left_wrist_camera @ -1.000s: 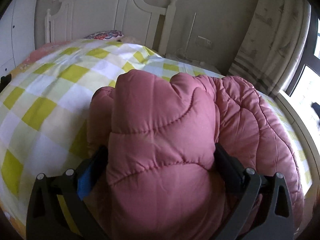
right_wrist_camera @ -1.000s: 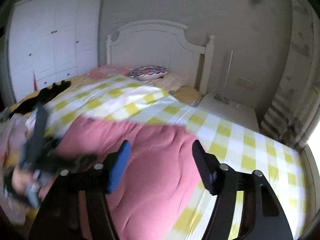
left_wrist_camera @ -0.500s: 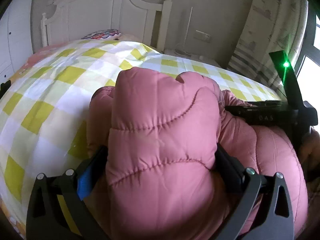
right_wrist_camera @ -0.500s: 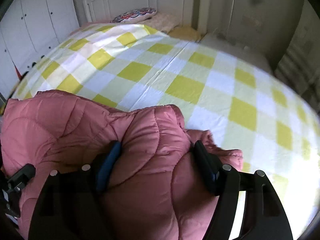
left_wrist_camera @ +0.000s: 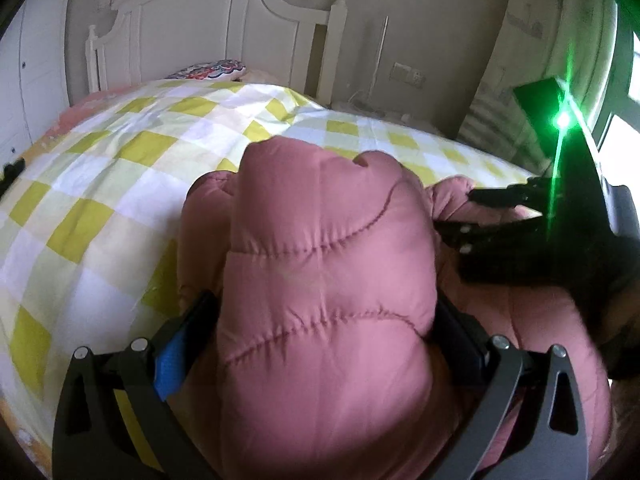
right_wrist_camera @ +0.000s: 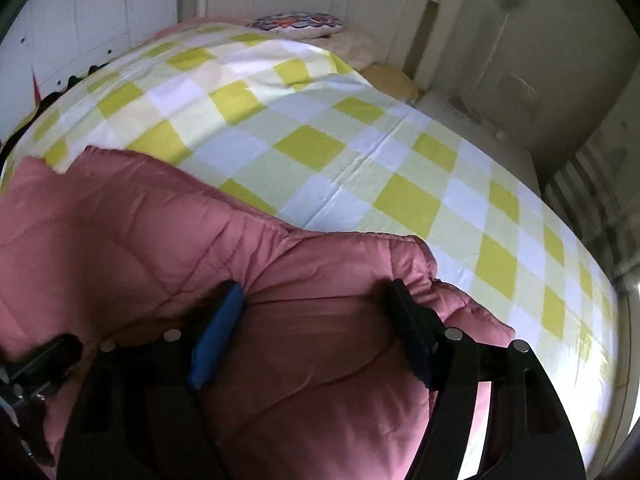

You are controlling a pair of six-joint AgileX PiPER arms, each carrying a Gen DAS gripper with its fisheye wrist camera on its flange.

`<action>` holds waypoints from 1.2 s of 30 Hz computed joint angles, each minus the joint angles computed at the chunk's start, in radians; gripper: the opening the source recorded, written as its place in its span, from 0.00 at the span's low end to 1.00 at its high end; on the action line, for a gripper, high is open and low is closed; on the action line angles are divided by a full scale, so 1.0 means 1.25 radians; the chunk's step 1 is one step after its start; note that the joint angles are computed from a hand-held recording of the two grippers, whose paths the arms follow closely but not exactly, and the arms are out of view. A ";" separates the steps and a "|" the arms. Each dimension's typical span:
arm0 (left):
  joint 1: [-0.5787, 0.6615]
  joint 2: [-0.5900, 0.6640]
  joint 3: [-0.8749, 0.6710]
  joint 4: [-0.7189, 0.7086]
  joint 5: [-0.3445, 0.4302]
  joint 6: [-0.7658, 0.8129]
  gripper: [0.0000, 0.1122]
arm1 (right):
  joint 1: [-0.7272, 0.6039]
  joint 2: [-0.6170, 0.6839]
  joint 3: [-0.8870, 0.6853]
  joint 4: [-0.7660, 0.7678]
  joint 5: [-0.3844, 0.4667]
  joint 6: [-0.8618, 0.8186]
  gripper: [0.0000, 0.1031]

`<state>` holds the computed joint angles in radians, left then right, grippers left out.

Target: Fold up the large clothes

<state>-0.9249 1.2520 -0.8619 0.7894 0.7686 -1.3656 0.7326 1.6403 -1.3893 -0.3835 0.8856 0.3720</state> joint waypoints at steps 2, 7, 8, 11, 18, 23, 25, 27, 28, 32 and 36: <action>-0.005 -0.004 0.002 0.007 0.002 -0.008 0.90 | 0.022 -0.002 -0.020 -0.037 0.036 0.003 0.65; -0.002 -0.021 0.020 0.015 -0.014 -0.025 0.90 | -0.013 -0.037 -0.086 0.121 0.014 -0.095 0.65; -0.004 -0.021 0.021 0.017 -0.013 -0.029 0.90 | -0.019 -0.028 -0.106 0.159 0.018 -0.114 0.65; -0.009 -0.020 0.019 0.021 -0.008 -0.031 0.90 | 0.002 0.044 -0.189 0.186 0.077 -0.155 0.65; -0.009 -0.014 0.017 0.009 0.011 -0.019 0.90 | 0.050 0.169 -0.277 0.115 0.167 -0.123 0.76; -0.007 -0.017 0.020 0.008 0.009 -0.015 0.90 | 0.041 0.152 -0.237 0.114 0.135 -0.099 0.86; -0.008 -0.019 0.021 0.009 0.011 -0.017 0.90 | 0.044 0.141 -0.216 0.101 0.119 -0.081 0.88; -0.008 -0.019 0.021 0.009 0.012 -0.014 0.90 | 0.052 0.131 -0.200 0.076 0.106 -0.059 0.90; -0.010 -0.018 0.020 0.011 0.014 -0.018 0.90 | 0.056 0.127 -0.192 0.063 0.101 -0.049 0.92; -0.016 -0.017 0.020 0.014 0.018 -0.022 0.90 | 0.064 0.102 -0.160 0.033 0.075 -0.018 0.94; -0.026 -0.023 0.025 0.021 0.024 -0.032 0.90 | 0.059 -0.003 -0.078 0.030 0.028 0.037 0.94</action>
